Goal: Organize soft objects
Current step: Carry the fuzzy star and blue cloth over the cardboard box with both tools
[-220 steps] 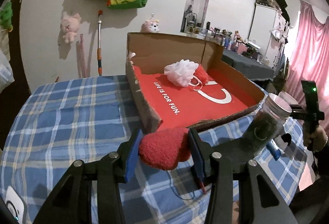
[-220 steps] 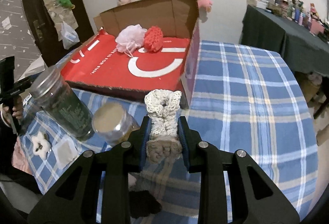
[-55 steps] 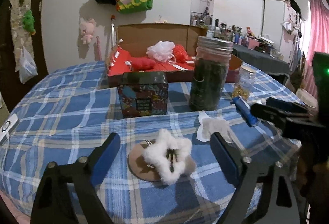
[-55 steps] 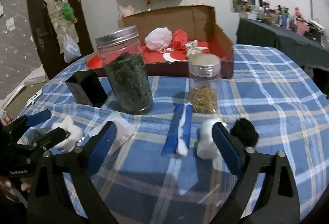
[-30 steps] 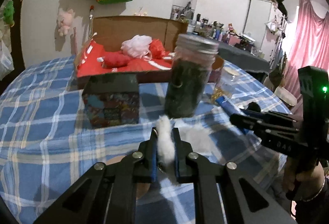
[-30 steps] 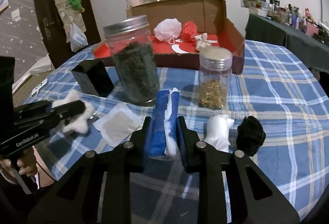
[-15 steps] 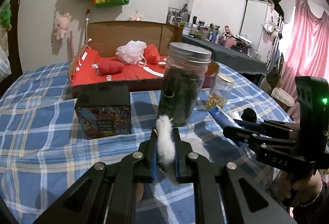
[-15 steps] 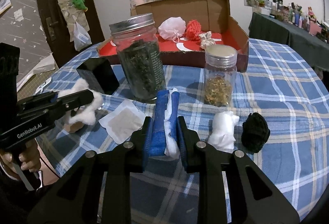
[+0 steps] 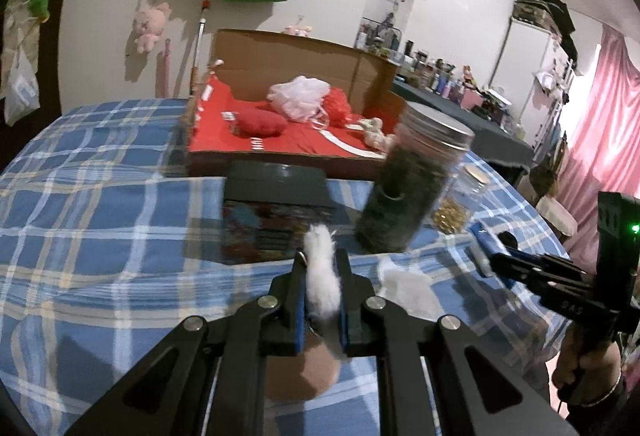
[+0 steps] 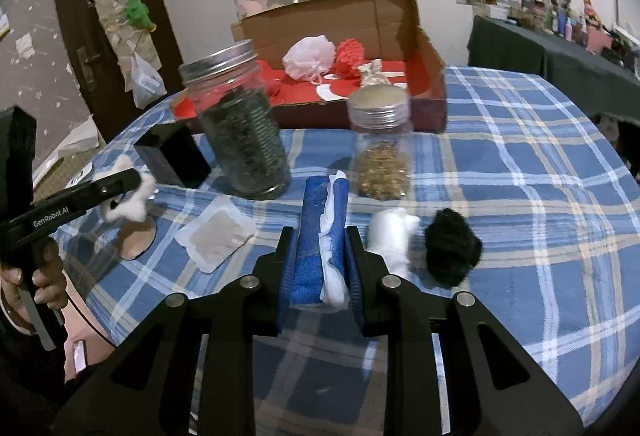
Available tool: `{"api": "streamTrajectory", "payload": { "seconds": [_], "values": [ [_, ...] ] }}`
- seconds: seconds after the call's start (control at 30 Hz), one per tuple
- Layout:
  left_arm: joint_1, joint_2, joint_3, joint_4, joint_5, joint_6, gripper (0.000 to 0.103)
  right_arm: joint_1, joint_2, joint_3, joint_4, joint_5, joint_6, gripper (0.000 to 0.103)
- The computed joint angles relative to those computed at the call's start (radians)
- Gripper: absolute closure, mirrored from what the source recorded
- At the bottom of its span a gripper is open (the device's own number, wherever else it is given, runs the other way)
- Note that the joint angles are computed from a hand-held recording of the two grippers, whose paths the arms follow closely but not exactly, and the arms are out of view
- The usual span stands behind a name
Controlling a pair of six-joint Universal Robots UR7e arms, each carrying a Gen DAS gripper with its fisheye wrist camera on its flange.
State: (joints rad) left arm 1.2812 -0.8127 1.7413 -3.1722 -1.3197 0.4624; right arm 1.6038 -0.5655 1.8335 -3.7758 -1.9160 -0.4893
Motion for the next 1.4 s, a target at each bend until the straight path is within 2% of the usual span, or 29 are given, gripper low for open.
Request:
{"api": "streamTrajectory", "payload": {
  "seconds": [0.47, 0.73, 0.9, 1.17, 1.4],
  "values": [
    [0.040, -0.004, -0.079, 0.039, 0.067, -0.037, 0.091, -0.028, -0.056, 0.029, -0.012, -0.015, 0.038, 0.080],
    [0.055, 0.029, -0.178, 0.094, 0.086, -0.014, 0.091, -0.050, -0.090, 0.004, 0.054, -0.016, 0.051, 0.080],
    [0.062, 0.056, -0.252, 0.159, 0.058, 0.035, 0.091, -0.061, -0.108, -0.032, 0.131, 0.006, 0.034, 0.080],
    [0.082, 0.095, -0.373, 0.285, -0.045, 0.095, 0.091, -0.080, -0.130, -0.105, 0.267, 0.049, -0.023, 0.080],
    [0.086, 0.125, -0.459, 0.388, -0.085, 0.131, 0.091, -0.091, -0.139, -0.148, 0.353, 0.100, -0.060, 0.080]
  ]
}}
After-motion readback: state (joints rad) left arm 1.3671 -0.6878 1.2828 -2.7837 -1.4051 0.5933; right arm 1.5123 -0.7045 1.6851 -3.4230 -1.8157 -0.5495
